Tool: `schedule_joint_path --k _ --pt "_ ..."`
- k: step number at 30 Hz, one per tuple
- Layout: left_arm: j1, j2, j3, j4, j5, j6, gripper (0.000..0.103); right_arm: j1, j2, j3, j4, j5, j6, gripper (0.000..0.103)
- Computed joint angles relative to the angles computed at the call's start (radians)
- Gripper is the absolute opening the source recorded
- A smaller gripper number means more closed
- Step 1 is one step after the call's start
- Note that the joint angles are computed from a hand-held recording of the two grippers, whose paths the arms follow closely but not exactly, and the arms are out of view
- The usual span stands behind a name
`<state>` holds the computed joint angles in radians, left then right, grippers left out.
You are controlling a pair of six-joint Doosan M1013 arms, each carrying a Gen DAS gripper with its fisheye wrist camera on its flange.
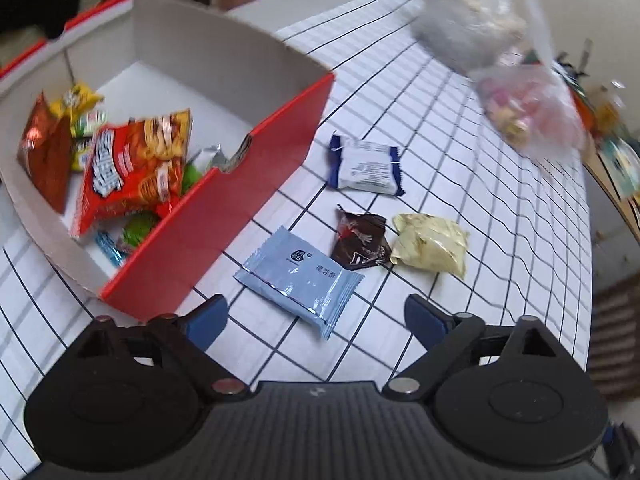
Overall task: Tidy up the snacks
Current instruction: 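Move both tools back over the remaining snacks, then grasp the light-blue packet with the left tool while the right tool grasps the cream bag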
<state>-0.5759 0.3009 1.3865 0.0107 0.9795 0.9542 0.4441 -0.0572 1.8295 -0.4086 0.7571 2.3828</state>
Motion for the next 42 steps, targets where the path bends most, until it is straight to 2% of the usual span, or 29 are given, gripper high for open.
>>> schedule_joint_path --k 6,8,11,18,25,35,42 --pt "-0.001 0.057 -0.056 0.032 0.079 -0.118 0.074 -0.041 0.031 -0.016 0.063 -0.025 -0.097 0.101" --pt "0.004 0.073 -0.071 0.026 0.094 -0.157 0.065 -0.052 0.042 -0.021 0.08 -0.034 -0.126 0.101" --pt "0.01 0.09 -0.086 0.02 0.101 -0.199 0.06 -0.068 0.058 -0.028 0.11 -0.047 -0.165 0.1" --pt "0.011 0.117 -0.105 0.036 0.107 -0.277 0.059 -0.092 0.102 -0.05 0.158 -0.052 -0.26 0.098" --pt "0.009 0.134 -0.117 0.044 0.116 -0.295 0.059 -0.108 0.148 -0.086 0.159 -0.081 -0.327 0.095" --pt "0.007 0.139 -0.121 0.052 0.131 -0.217 0.06 -0.127 0.215 -0.132 0.17 -0.122 -0.365 0.094" --pt "0.011 0.131 -0.115 0.015 0.154 -0.135 0.06 -0.125 0.262 -0.172 0.205 -0.094 -0.465 0.094"
